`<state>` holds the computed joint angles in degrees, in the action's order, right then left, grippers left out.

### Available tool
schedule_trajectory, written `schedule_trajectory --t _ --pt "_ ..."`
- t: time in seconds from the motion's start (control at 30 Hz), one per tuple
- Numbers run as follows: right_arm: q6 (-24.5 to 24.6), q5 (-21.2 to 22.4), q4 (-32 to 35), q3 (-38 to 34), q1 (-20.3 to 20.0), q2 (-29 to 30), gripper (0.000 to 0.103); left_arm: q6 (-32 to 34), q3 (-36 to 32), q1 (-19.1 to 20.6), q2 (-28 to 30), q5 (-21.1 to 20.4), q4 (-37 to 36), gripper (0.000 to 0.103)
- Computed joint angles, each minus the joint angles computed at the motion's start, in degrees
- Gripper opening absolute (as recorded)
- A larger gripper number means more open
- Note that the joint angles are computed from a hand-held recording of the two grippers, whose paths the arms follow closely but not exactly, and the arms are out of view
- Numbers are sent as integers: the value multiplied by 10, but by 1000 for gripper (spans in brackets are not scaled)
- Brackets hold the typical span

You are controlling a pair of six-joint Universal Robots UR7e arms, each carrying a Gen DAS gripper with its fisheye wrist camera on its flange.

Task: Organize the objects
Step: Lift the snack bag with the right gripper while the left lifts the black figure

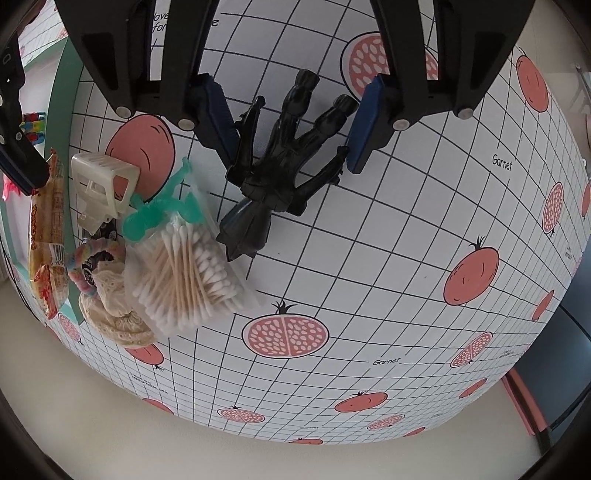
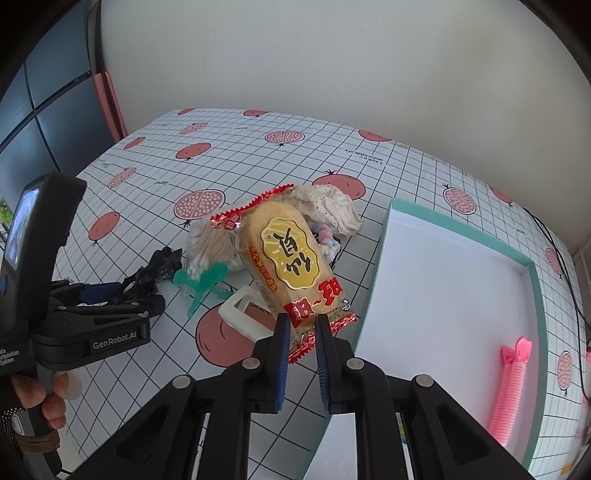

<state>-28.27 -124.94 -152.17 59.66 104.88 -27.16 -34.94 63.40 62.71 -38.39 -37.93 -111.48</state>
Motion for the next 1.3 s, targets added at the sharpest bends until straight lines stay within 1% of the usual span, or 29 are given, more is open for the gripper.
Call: schedule_trajectory --t 0.17,0.3,0.47,0.57,0.67,0.83,1.07,1.2,1.3 --pt "-2 8 -2 5 0 -6 14 1 11 -3 -8 13 -24 59" --pt "-2 14 -5 8 0 -10 13 19 25 -5 -15 26 -64 59" --pt "-6 21 -15 15 0 -16 9 43 34 -11 -18 40 -105 59" --pt "-12 27 -28 21 1 -19 5 44 43 -16 -22 47 -118 59" --pt "-9 39 -30 25 0 -25 3 50 45 -18 -21 51 -131 59" --pt "-18 38 -32 27 3 -25 0 46 48 -21 -22 57 -135 59" --pt "-10 50 -23 29 1 -29 0 46 49 -22 -23 58 -142 59" --pt "-20 55 -22 30 1 -27 1 49 52 -22 -25 55 -149 59" --pt "-23 58 -22 31 1 -27 1 35 50 -24 -25 57 -132 60"
